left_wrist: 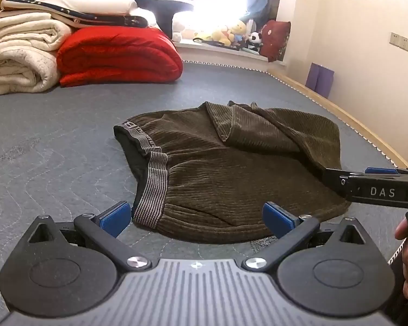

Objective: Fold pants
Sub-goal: 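Move both tools toward the brown corduroy pants waistband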

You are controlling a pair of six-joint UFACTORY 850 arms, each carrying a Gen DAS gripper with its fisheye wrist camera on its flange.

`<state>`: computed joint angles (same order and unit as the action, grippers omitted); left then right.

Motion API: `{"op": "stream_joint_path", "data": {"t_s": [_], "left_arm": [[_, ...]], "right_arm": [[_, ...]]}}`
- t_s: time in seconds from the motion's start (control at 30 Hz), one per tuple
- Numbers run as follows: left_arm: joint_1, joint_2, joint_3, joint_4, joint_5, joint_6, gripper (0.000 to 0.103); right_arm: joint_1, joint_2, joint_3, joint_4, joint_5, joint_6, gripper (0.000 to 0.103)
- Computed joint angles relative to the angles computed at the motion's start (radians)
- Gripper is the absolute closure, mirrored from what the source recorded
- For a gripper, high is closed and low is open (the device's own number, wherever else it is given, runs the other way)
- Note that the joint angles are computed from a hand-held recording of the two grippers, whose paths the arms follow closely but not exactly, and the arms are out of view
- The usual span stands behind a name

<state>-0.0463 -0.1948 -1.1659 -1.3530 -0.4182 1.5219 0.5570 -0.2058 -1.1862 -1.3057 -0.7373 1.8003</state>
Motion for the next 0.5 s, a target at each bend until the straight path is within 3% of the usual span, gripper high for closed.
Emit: {"op": "stream_joint_path", "data": {"t_s": [0.17, 0.5], "left_arm": [[0.0, 0.002, 0.001, 0.013, 0.0, -0.014, 0.0], [0.004, -0.014, -0.022, 0.076, -0.018, -0.09, 0.0]], "right_arm": [[-0.002, -0.01, -0.008, 0.025, -0.015, -0.006, 0.018], [-0.009, -0.008, 0.0, 0.05, -0.018, 0.008, 0.018]]}}
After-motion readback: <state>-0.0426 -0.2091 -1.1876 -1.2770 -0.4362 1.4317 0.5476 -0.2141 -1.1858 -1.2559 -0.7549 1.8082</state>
